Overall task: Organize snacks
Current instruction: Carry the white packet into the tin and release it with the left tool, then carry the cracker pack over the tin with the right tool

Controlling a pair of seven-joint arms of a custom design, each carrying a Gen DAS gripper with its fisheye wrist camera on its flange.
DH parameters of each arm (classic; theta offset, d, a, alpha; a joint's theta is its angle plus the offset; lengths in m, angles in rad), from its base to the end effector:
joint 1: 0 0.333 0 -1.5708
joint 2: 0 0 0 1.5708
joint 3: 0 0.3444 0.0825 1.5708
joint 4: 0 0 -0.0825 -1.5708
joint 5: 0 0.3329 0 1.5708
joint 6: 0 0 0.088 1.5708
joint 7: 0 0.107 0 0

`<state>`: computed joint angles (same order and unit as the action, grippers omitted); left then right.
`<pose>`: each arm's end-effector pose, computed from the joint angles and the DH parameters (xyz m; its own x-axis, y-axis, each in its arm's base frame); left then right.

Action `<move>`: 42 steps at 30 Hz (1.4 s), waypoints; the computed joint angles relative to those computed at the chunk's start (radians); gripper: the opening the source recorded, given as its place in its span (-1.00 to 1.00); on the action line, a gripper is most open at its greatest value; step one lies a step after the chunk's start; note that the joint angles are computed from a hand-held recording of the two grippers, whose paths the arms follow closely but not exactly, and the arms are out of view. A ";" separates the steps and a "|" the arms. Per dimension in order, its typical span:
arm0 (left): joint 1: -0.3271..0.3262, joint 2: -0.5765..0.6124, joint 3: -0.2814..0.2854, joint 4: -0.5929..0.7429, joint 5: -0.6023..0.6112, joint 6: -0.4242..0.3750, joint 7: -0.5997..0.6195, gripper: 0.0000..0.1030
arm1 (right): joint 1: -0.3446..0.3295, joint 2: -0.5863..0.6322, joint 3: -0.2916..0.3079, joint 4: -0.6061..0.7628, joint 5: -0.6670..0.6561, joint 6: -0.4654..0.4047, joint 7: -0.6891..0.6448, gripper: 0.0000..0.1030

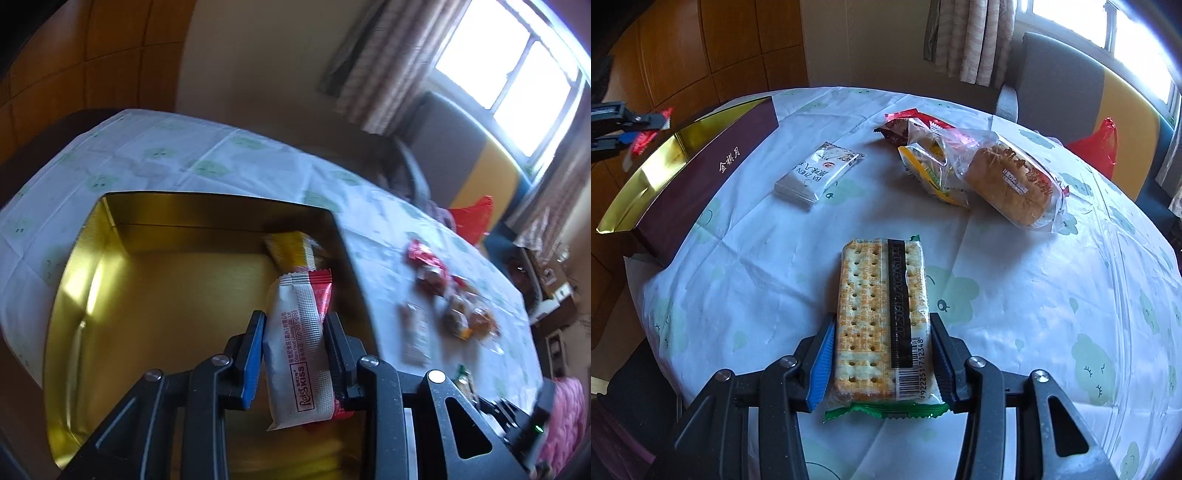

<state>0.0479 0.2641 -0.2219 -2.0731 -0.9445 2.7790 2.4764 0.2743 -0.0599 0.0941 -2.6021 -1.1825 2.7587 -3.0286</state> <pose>0.5773 -0.0566 0.4016 -0.3089 -0.9036 0.2968 -0.8259 0.1000 -0.5550 0.3641 0.1819 0.3529 -0.2530 -0.9659 0.0555 -0.8251 0.1854 -0.5337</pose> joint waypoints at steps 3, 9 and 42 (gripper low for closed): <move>-0.029 0.080 0.035 0.076 0.117 0.023 -0.116 -0.38 | 0.002 0.000 0.001 0.001 0.004 -0.005 -0.001 -0.07; -0.052 0.177 0.058 0.186 0.309 0.022 -0.327 -0.38 | 0.001 -0.001 0.000 -0.001 -0.005 -0.003 0.008 -0.07; 0.231 -0.049 -0.342 -0.262 0.367 0.457 -0.297 -0.13 | 0.009 -0.002 0.003 0.000 -0.059 -0.023 0.084 -0.06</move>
<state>0.2786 0.2153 -0.5637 -2.3351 -0.5771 3.2361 2.1795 0.2837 -0.0621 0.0970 -2.6022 -1.2411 2.7352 -2.9445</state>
